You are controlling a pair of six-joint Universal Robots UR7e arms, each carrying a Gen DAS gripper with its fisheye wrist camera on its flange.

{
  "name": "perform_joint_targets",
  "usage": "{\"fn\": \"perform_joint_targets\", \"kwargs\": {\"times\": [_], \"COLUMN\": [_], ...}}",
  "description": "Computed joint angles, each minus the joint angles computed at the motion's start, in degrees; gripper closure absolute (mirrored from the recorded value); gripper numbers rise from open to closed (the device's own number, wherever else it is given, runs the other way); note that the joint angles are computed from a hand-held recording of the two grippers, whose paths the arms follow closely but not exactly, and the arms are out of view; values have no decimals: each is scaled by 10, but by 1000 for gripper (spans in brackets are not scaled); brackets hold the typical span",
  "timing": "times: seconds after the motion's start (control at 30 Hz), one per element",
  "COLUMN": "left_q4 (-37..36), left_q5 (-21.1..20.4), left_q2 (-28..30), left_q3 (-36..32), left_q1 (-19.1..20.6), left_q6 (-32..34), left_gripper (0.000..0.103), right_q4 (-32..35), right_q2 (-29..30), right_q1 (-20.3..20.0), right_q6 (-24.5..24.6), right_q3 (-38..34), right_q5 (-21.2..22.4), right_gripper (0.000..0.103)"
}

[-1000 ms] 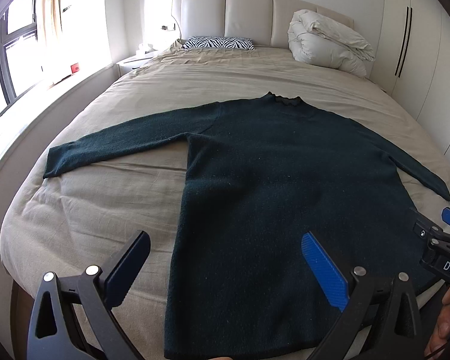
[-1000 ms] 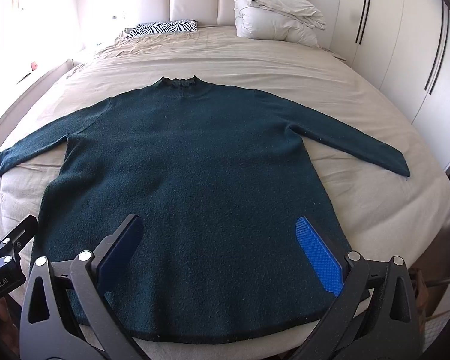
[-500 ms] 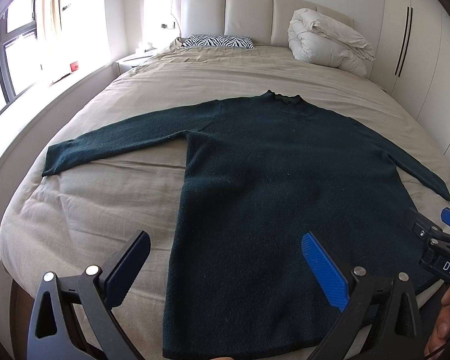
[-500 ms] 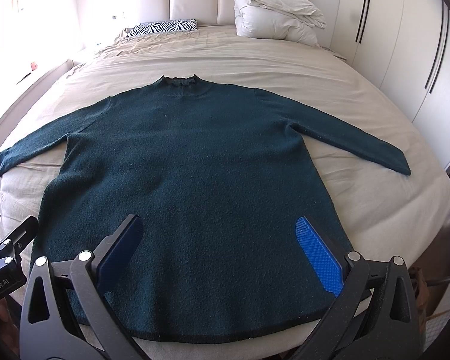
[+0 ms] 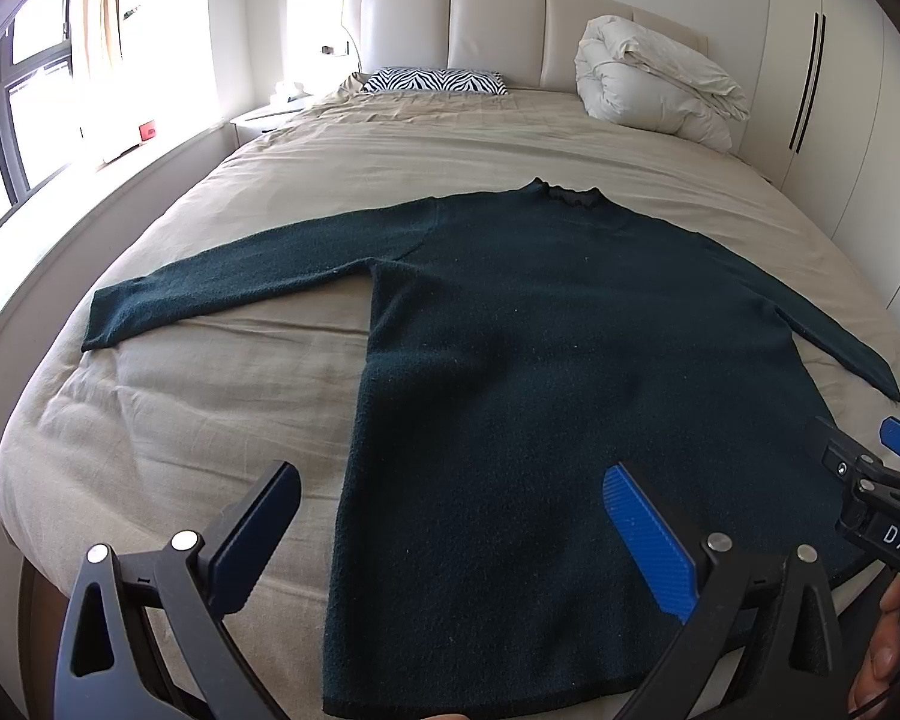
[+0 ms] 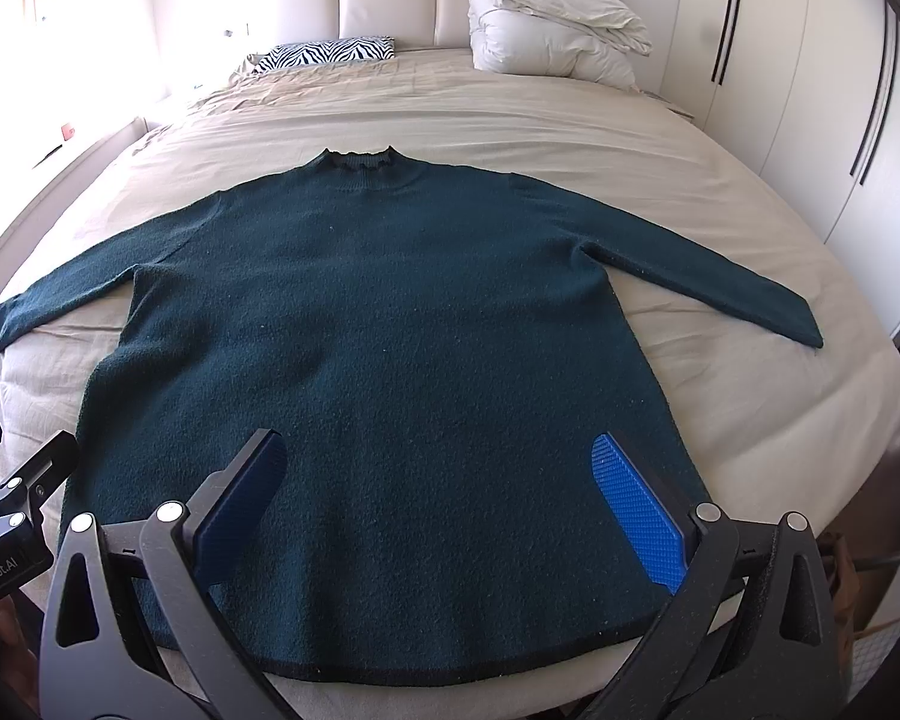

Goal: Fold small clothes

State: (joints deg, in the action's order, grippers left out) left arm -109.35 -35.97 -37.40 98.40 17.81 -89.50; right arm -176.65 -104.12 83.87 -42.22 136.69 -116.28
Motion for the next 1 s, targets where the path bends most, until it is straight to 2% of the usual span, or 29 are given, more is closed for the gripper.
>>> {"fn": "perform_joint_targets", "kwargs": {"times": [1.0], "left_q4": [-7], "left_q5": [-6], "left_q2": [7], "left_q3": [-3], "left_q1": [-1], "left_q6": [2], "left_gripper": [0], "right_q4": [-1], "right_q2": [2], "right_q1": [-4], "right_q6": [-1], "right_q3": [3], "right_q5": [0], "right_gripper": [0]}}
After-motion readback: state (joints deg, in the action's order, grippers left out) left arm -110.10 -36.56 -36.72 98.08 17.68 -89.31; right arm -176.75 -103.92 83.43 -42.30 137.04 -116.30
